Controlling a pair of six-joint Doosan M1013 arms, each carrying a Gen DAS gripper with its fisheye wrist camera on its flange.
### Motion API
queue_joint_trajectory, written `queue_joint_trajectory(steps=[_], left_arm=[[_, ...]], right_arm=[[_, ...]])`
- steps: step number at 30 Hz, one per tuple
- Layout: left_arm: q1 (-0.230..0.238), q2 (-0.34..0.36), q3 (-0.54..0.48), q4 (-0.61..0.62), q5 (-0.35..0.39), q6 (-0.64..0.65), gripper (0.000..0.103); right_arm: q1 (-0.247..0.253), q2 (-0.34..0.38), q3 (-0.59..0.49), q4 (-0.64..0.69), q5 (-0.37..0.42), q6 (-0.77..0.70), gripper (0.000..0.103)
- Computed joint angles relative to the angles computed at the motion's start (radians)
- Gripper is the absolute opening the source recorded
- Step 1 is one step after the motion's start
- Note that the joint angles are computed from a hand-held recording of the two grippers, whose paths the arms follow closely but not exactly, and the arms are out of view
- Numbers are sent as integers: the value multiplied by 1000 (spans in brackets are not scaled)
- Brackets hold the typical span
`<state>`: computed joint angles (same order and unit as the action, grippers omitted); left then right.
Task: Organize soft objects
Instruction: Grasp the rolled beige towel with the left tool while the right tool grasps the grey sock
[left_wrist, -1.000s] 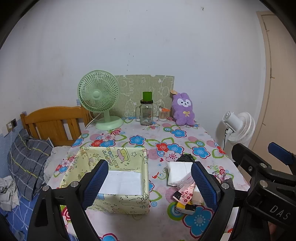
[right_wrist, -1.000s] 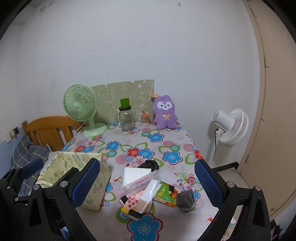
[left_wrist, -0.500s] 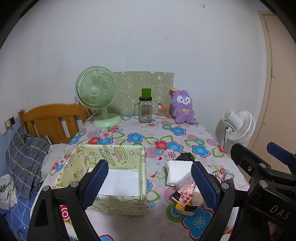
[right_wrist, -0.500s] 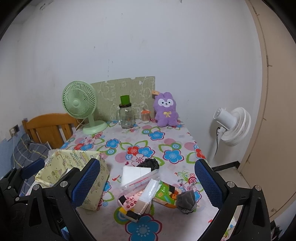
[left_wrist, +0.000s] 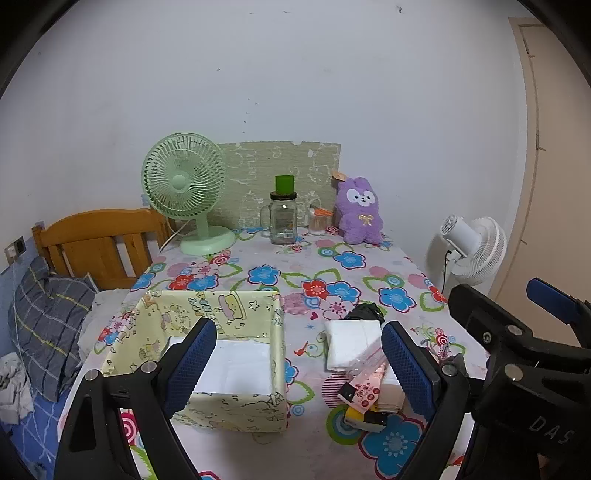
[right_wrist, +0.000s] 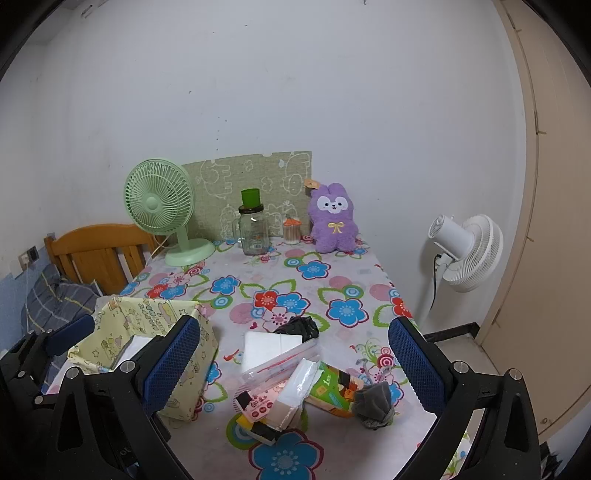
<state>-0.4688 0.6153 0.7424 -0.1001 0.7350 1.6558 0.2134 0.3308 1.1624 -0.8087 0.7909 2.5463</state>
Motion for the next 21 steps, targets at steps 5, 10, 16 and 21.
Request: queue_joint_trajectory(steps=[5,10,16,21], left_arm=[[-5,10,-13,-3,10,12,91],[-15,22,-24,-12,22,28,88],[-27,32,-20,-38,18,55,87],[-36,50,-36,-65,48,83,88]], right_arm=[[-4,1,1,3,-2,-14,99],[-15,3,6,9,-4,-15,96],[-33,2,24,29,-17,-19,96],[-50,1,47,57,-41,-30,96]])
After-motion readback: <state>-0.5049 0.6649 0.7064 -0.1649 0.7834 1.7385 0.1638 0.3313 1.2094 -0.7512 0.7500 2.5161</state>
